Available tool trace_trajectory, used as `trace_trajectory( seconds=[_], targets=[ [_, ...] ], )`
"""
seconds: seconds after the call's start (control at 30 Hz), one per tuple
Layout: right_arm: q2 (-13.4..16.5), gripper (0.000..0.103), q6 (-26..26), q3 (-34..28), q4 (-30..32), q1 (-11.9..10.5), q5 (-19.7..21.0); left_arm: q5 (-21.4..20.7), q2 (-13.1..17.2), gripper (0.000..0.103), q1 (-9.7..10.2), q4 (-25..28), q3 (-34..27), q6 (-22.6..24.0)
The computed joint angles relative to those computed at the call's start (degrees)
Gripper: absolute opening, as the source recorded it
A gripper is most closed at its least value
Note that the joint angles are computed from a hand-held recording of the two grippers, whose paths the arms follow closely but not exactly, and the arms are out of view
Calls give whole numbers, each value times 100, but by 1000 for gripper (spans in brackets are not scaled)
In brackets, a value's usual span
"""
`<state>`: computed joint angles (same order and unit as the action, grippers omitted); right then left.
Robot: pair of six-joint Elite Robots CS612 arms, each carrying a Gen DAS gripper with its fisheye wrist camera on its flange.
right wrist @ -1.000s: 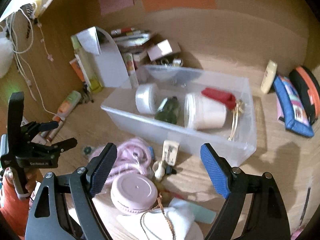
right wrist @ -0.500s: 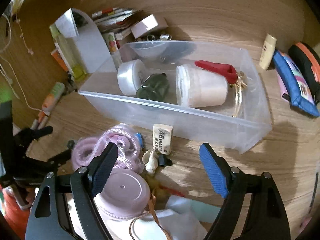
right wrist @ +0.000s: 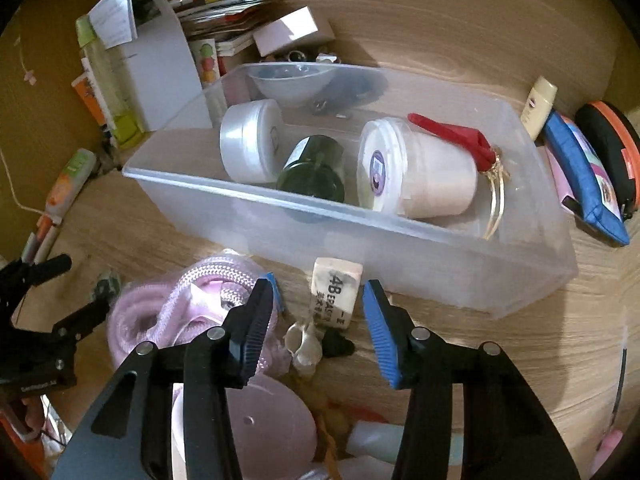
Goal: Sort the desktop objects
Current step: 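Move both tools back toward the remaining items beside the bin, then grasp the white eraser with the right tool while the left tool grasps the square badge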
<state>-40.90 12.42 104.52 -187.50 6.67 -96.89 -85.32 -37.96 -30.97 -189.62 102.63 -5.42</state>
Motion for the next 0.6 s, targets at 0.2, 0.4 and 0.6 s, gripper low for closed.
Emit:
trace_trajectory(
  seconds=[0.2,0.4,0.6],
  targets=[
    [43,43,181,-37,-5,11,-114,-100,32,85,23,32,-53,-19],
    [69,26,427,-33,151,-101,238,-247,39,82,1,93,-78,58],
    [98,22,269,-9,-86,-26,66,-135,21,49,-52,74,-85,95]
  ],
)
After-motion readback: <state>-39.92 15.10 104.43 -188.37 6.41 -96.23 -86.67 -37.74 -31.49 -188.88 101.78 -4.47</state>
